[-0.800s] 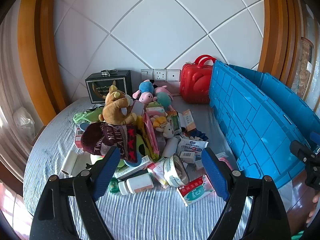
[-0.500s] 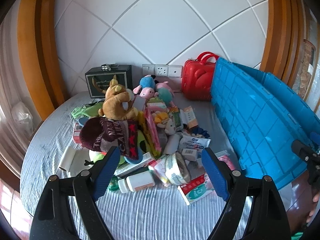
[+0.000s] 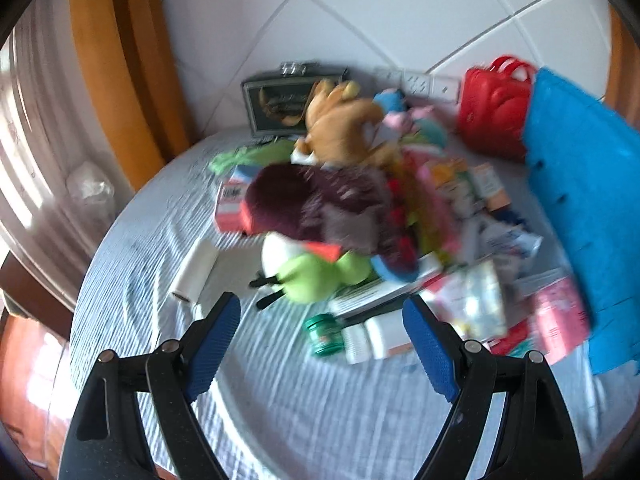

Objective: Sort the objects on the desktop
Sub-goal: 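Reach both grippers toward the pile, left to white bottle, right to medicine box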

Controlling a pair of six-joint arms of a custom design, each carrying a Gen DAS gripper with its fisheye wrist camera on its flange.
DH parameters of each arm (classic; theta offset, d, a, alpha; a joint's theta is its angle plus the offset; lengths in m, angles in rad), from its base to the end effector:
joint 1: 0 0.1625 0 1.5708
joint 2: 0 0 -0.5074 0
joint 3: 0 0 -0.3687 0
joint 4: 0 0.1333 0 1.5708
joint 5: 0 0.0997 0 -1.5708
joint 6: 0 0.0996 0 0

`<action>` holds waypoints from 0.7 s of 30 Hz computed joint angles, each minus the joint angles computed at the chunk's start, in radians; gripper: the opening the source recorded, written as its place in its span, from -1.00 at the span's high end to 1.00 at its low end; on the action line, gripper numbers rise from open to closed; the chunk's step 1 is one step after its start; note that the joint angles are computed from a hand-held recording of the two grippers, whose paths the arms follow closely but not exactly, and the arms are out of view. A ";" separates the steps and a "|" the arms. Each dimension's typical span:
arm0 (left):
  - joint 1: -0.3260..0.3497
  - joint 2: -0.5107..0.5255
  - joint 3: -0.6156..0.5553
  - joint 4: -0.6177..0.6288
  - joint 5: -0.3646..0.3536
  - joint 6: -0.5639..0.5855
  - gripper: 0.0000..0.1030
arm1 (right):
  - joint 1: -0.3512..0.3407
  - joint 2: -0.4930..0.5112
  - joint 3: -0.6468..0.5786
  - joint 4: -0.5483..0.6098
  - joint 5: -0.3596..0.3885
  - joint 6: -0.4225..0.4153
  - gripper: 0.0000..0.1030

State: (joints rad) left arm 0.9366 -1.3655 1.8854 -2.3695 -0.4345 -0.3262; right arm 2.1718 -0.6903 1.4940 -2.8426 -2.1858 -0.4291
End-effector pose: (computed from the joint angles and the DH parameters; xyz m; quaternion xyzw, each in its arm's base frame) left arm -0.1344 -0.5601 0.4632 0.0542 0.8363 -0.3500 0.4185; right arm 0.4995 -0.5945 0.1925 0.3956 -0.8414 0.2455 0.2744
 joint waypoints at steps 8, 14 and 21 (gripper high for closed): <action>0.103 0.063 -0.037 0.033 -0.149 0.127 -0.62 | -0.045 0.079 -0.026 0.138 0.038 0.127 -1.00; 0.172 0.147 -0.117 0.098 -0.261 0.228 -0.62 | -0.091 0.118 -0.021 0.224 -0.041 0.247 -1.00; 0.222 0.211 -0.162 0.118 -0.340 0.333 -0.62 | -0.116 0.133 0.001 0.288 -0.091 0.429 -1.00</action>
State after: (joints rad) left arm 1.1586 -1.1543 1.7234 -2.2517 -0.7743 0.0068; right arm 2.0556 -0.5574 1.4949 -2.5547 -2.2767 0.0002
